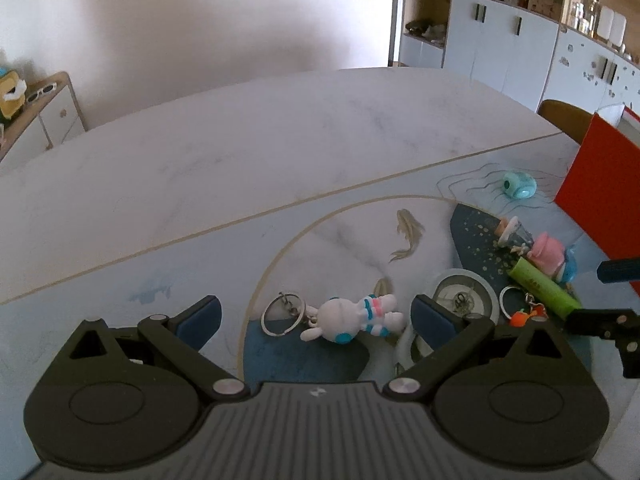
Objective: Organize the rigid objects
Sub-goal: 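Grasp the white bunny keychain with the left gripper while the right gripper grasps the green tube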
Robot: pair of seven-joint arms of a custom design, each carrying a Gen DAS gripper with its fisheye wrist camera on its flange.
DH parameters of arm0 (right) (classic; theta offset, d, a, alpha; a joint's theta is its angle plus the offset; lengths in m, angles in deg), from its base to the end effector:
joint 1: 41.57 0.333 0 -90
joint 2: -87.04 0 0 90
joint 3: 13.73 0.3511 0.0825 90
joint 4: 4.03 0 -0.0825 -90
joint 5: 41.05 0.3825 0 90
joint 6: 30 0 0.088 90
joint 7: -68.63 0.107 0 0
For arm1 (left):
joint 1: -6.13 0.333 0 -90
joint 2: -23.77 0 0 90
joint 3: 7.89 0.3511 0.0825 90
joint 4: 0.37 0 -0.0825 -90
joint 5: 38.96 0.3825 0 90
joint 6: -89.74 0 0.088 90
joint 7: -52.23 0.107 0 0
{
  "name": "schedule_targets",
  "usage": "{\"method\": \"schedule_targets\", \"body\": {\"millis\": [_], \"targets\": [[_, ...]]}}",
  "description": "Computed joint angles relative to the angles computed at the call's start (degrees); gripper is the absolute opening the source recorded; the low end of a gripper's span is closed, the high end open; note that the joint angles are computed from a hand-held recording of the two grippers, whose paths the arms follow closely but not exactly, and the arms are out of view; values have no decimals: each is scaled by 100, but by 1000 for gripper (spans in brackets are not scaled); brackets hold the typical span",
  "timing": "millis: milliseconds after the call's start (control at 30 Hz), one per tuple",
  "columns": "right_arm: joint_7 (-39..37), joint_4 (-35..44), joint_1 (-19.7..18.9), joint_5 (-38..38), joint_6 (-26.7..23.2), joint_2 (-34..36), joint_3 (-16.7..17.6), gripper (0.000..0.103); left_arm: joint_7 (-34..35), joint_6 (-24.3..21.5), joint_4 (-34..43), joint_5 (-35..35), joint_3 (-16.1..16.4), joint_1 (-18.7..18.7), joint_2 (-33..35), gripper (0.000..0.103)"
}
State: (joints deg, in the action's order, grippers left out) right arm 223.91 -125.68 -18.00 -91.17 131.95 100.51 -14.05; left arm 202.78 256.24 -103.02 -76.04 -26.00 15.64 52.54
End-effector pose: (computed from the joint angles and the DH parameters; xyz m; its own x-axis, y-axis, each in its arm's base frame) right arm 0.5399 0.2743 0.3738 0.0335 -0.9988 0.0363 -0.8130 -0.0484 -0.5803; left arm 0.7076 -0.0372 0.3727 -0.5009 -0.8652 -0.0214 -0.6336 0.3834 -0.6720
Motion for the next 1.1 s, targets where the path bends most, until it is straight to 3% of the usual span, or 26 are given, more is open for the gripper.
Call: {"method": "schedule_targets", "body": {"millis": [267,500,600,733,933,1033,1100], "targets": [[-196,149,16,-4,104,164,-35,41,22,11,45,-92,-77,41,51,101],[-318,225,68,3,267,259,-108,40,-207,-17,2,-200,-6,28,15,96],[-378,249,72,68,291,282,-119,40,-359,-228,164,-125,67,6,101,95],[-373,248,103,54,333,290,-163,40,-116,-11,138,-56,-21,32,138,95],[-394,247,109,75,409,304,-183,40,647,-121,37,-381,-421,351,87,74],[-464,209,68,188,520,299,-163,34,803,-437,52,-447,-346,311,49,56],[-506,198,81,212,566,298,-171,26,984,-299,-69,-505,-292,217,-12,50]]}}
